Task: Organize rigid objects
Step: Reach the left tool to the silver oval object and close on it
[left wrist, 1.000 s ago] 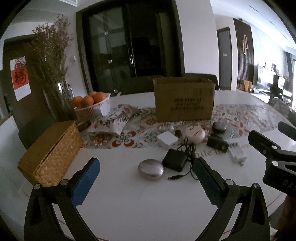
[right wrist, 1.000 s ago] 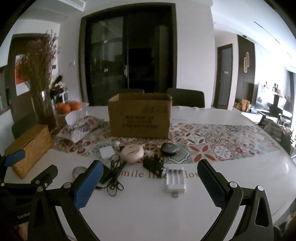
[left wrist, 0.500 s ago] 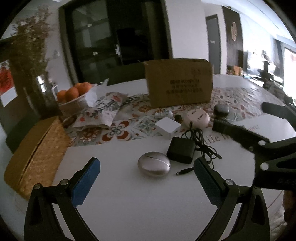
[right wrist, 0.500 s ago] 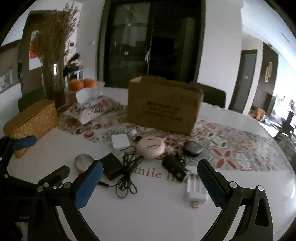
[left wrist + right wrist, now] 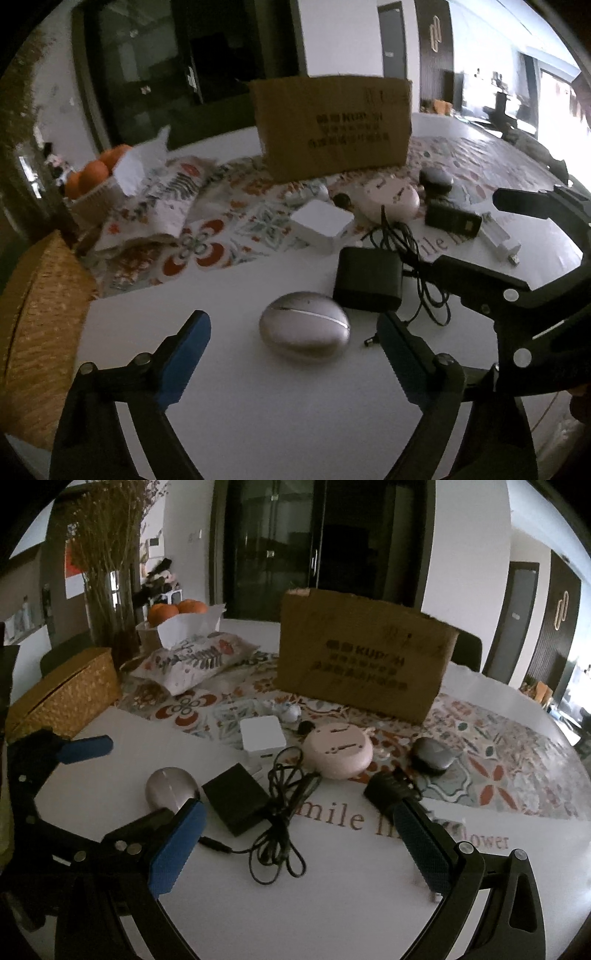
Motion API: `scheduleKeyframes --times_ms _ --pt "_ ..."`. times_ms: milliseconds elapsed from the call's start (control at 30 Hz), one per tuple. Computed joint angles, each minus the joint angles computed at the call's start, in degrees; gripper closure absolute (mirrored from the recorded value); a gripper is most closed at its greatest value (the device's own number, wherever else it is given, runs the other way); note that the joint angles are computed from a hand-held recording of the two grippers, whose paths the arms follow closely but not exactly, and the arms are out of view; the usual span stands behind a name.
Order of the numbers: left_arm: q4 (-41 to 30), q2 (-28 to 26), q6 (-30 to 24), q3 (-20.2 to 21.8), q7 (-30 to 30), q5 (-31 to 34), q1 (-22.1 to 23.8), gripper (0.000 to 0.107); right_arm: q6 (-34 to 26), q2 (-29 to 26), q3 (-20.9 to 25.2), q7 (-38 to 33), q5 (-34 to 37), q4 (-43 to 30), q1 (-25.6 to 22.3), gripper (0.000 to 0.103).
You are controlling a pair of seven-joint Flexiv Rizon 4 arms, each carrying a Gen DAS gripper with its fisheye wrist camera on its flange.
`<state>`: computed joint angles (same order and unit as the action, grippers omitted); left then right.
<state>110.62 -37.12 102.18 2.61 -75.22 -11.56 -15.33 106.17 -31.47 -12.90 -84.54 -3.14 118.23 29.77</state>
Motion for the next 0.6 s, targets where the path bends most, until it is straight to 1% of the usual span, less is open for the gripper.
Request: scheduleKeyframes --times_ms 67,200,300,367,400,600 --pt "-0.6 -0.5 -0.8 -1.7 0.7 0.7 1.8 0.019 -0.8 -0.4 -0.2 0.3 0.1 -0.4 0.3 0.0" --pt "-1.7 -1.6 -2.4 -6.0 2.0 1.9 5.8 0.021 -1.4 -1.4 -1.9 1.1 0.1 -0.9 1.9 0.0" --pt "-2.3 -2.4 -3.7 -9.1 2.6 2.3 8.6 0.023 -2.1 -2.0 -1.9 1.6 -0.4 -1.6 1.8 0.0" --pt "-2.7 -2.7 -4.6 -9.3 2.5 2.1 8.8 0.027 -2.8 -2.3 -2.5 2.2 -0.7 -2.0 2.2 0.0" --pt "-2.9 -2.9 -5.1 -10.1 2.7 2.1 9.6 0.027 -3.1 -2.5 -2.7 2.4 -0.9 -2.1 2.3 0.0" --pt "-3.8 -3.9 -6.5 -11.5 3.0 1.8 10.8 0.03 -4.0 -3.2 -2.8 3.7 -2.5 -2.7 2.0 0.0"
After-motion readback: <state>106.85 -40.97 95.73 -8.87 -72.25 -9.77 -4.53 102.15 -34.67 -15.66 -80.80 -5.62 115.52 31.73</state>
